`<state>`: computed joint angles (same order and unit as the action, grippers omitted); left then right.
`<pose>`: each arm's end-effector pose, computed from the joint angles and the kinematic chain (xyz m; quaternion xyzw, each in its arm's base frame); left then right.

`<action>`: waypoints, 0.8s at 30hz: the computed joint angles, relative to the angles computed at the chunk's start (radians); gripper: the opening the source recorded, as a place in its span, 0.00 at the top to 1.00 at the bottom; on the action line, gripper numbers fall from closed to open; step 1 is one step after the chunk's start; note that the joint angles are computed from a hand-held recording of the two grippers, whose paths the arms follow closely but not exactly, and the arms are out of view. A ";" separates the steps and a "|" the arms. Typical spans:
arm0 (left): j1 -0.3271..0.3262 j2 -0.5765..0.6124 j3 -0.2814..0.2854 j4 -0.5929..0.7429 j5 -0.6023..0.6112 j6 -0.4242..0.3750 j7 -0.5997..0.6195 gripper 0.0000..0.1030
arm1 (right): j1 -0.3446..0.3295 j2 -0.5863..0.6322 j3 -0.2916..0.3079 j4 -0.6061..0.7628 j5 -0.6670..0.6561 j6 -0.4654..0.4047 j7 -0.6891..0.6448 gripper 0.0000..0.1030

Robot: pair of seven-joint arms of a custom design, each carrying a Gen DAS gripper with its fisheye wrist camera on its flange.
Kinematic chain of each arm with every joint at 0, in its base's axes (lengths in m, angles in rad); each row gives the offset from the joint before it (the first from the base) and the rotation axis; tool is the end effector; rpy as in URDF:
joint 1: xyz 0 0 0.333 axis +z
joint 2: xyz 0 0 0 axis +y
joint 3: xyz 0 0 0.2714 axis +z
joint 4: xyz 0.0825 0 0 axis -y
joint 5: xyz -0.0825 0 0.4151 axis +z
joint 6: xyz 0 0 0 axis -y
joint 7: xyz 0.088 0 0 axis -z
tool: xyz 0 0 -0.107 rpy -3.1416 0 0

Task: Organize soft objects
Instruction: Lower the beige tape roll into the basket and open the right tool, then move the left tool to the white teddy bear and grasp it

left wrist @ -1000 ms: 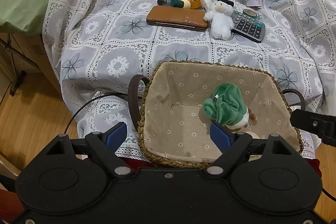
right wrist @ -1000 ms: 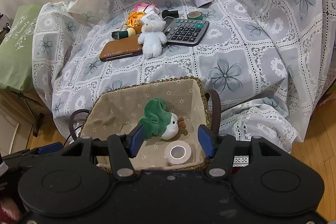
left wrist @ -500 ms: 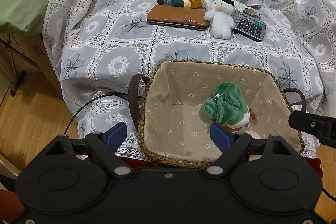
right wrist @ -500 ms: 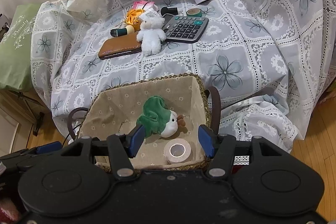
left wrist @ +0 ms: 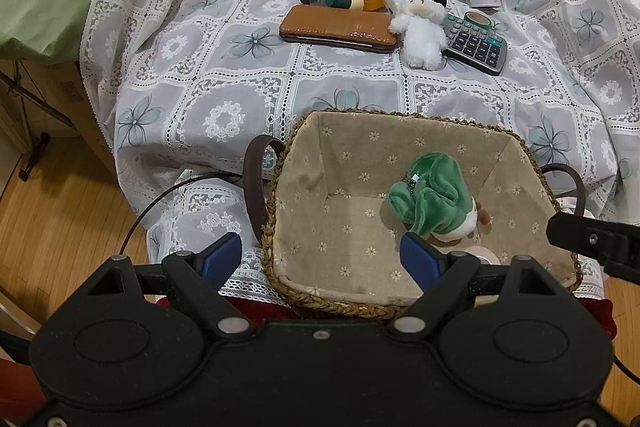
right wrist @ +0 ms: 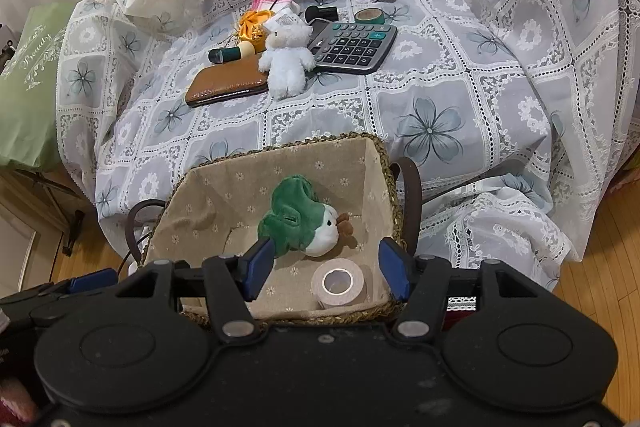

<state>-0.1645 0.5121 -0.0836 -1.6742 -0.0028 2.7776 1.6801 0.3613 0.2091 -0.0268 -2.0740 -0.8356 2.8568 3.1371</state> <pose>0.7038 -0.1708 0.3182 -0.5552 0.7785 -0.2328 0.1775 0.5774 0.2437 0.3167 -0.4851 0.8056 -0.1765 0.2907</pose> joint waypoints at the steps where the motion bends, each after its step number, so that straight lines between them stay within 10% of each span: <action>1: 0.000 0.002 0.000 0.002 0.001 -0.002 0.000 0.20 | 0.000 0.002 0.000 0.001 0.002 -0.001 -0.003 0.42; 24: -0.017 0.161 -0.011 0.265 0.021 -0.141 0.049 0.20 | -0.021 0.133 -0.032 0.160 0.135 -0.014 -0.170 0.35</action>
<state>-0.1819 0.6733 -0.0950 -1.4096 0.0186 2.6362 1.7286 0.3401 0.3418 -0.0583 -1.9141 -0.7008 2.8430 2.9675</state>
